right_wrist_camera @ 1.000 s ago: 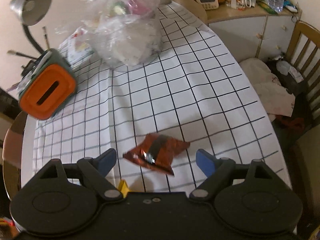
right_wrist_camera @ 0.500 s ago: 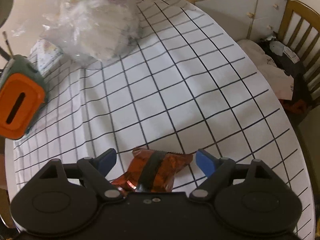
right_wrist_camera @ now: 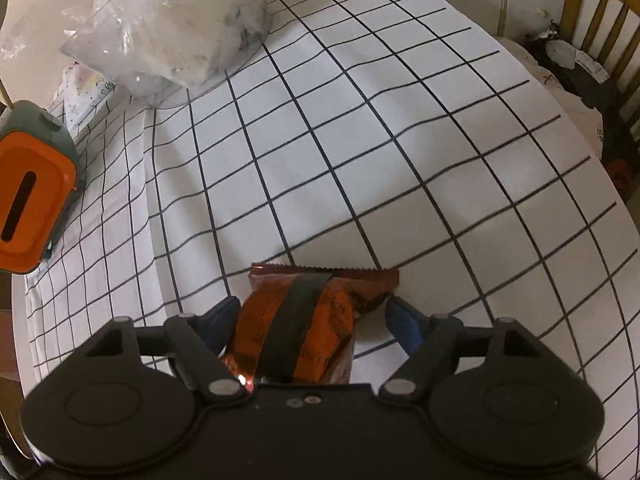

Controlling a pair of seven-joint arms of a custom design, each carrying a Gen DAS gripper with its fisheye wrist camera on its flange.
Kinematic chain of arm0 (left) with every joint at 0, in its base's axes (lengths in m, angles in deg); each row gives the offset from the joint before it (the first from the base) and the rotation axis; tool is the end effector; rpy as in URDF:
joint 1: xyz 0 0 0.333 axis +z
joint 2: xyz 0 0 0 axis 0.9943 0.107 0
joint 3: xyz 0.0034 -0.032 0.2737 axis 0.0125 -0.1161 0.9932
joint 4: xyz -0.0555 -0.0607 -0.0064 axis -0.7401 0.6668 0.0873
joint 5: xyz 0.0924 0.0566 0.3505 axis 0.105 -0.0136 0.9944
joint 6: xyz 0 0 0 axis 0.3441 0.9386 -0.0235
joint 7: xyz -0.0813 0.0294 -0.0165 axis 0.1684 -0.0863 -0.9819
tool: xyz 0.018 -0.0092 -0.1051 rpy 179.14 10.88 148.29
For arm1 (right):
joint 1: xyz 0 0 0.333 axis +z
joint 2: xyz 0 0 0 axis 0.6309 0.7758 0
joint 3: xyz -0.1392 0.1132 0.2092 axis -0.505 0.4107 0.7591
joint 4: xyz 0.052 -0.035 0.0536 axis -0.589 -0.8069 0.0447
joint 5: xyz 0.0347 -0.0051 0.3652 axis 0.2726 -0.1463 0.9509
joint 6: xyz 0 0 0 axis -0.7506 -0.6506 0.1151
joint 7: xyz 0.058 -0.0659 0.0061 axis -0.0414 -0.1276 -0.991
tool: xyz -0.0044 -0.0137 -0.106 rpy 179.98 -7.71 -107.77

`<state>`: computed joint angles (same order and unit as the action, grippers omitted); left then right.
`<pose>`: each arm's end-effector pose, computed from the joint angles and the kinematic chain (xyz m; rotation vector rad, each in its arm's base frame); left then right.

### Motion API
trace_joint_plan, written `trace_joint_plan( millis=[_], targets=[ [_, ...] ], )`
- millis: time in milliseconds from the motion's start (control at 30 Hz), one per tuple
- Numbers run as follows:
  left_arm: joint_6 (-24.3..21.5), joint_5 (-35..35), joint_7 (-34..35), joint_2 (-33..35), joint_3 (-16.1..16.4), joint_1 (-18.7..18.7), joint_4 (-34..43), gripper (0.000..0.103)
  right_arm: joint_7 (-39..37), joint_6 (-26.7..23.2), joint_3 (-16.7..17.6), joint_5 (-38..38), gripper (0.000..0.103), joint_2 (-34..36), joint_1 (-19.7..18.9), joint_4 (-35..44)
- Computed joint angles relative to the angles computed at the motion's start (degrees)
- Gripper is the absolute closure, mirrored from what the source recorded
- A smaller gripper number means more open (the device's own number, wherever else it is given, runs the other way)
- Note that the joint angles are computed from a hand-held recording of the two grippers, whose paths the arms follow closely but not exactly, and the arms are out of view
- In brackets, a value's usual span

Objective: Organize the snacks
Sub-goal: 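Grasp orange-brown chip bag with right tool while left tool grasps brown wrapped candy, then carry chip bag and brown candy over the white box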

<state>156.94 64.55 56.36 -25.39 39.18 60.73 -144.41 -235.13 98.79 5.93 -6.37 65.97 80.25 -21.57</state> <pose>0.3934 -0.2520 0.4593 -1.9506 2.2419 -0.5548 0.4505 0.4977 0.4551 -1.2559 2.4988 -0.1503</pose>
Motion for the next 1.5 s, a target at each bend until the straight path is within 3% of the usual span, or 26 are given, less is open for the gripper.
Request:
trace_joint_plan(
  millis=[233,367,733,1033,1500],
  targets=[
    [0.35,2.17,-0.15,-0.1,-0.68,-0.15,-0.17,0.061,-1.52,0.08,0.44,-0.68,0.051,-0.22,0.72,-0.26],
    [0.28,1.46,0.22,-0.6,-0.3,-0.54,-0.57,0.07,-3.21,-1.38,0.63,-1.13,0.055,0.25,1.53,0.88],
    [-2.51,-1.5,1.35,-3.8,1.05,-1.35,-1.86,0.074,-5.5,-0.97,1.96,-1.3,0.057,-5.2,2.48,-3.78],
    [-5.94,-1.98,0.09,-12.66,2.36,-2.13,-4.93,0.074,-7.95,-1.42,4.25,-2.44,0.057,-12.26,3.61,-7.77],
    [-18.83,1.46,-2.94,-29.6,2.13,-6.88,-6.02,0.074,-10.46,-6.41,8.66,-3.4,0.057,-19.04,8.24,-6.59]
  ],
)
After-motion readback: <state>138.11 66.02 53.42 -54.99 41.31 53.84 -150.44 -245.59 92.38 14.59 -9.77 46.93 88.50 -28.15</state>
